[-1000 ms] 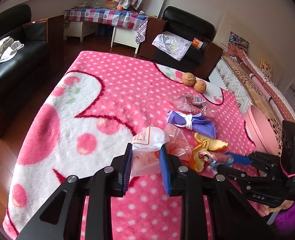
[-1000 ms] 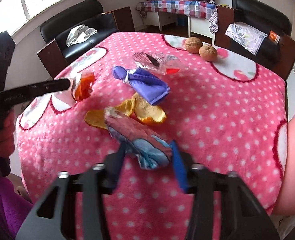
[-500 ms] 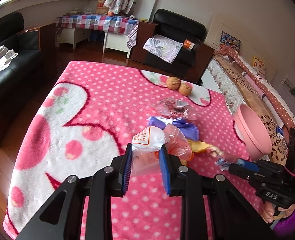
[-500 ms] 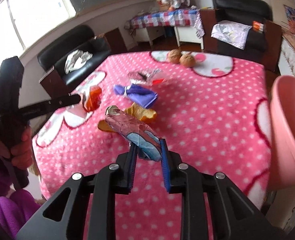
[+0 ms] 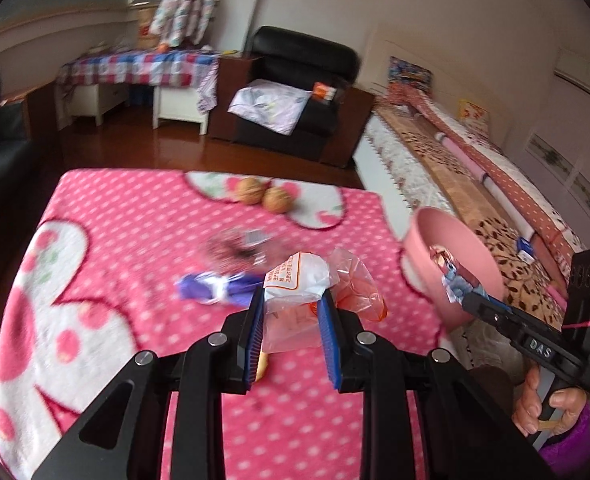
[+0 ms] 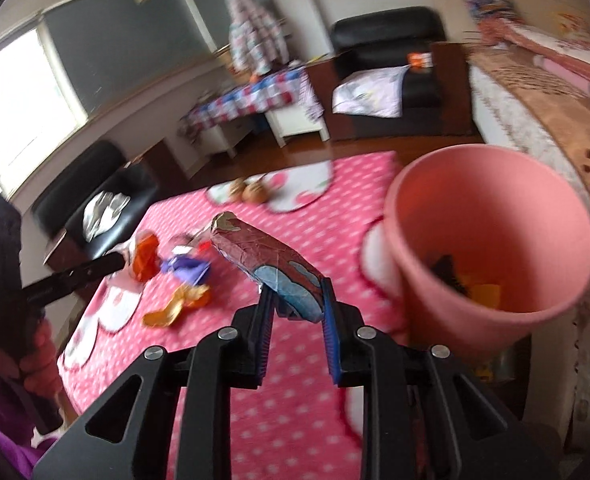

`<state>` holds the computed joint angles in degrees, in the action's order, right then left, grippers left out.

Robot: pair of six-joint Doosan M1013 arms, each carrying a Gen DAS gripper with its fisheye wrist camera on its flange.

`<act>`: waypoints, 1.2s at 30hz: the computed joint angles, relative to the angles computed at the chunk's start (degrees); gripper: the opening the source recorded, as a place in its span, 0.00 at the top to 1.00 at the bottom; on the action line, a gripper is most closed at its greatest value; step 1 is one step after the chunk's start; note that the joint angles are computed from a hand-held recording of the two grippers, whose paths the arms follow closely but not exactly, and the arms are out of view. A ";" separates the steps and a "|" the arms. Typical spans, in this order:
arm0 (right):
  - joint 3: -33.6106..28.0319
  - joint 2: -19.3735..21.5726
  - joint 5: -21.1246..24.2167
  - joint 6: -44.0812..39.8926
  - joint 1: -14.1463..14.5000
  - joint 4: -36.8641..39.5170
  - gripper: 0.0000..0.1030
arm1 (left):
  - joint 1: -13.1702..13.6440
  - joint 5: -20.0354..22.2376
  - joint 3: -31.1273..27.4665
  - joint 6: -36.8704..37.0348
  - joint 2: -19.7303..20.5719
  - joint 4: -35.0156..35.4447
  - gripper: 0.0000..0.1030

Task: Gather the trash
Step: 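Carry both items over the pink bucket and open both tools to drop them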

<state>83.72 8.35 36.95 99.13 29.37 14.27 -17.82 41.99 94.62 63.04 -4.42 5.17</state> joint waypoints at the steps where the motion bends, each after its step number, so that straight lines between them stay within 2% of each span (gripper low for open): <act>1: 0.24 -0.22 -0.52 1.71 -0.24 -1.25 0.78 | -0.33 -0.08 -0.54 0.76 0.43 -0.40 0.76; 9: 2.51 -2.05 -2.45 16.60 -2.43 -13.13 0.77 | -3.50 -0.45 -5.40 6.36 4.59 -3.44 0.76; 19: 3.87 -2.62 -1.97 27.57 -3.84 -23.27 0.77 | -7.37 0.24 -11.76 10.99 10.18 -4.44 0.76; 29: 4.01 -2.14 -0.56 29.95 -4.75 -26.49 0.77 | -10.15 2.94 -16.98 12.89 15.71 -4.03 0.76; 36: 3.97 -1.58 -0.09 29.43 -5.58 -25.73 0.77 | -10.85 4.61 -18.81 13.20 18.02 -3.84 0.75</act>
<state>87.69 6.77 36.86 128.56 23.78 -11.46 -28.67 46.60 75.81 76.24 13.60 1.33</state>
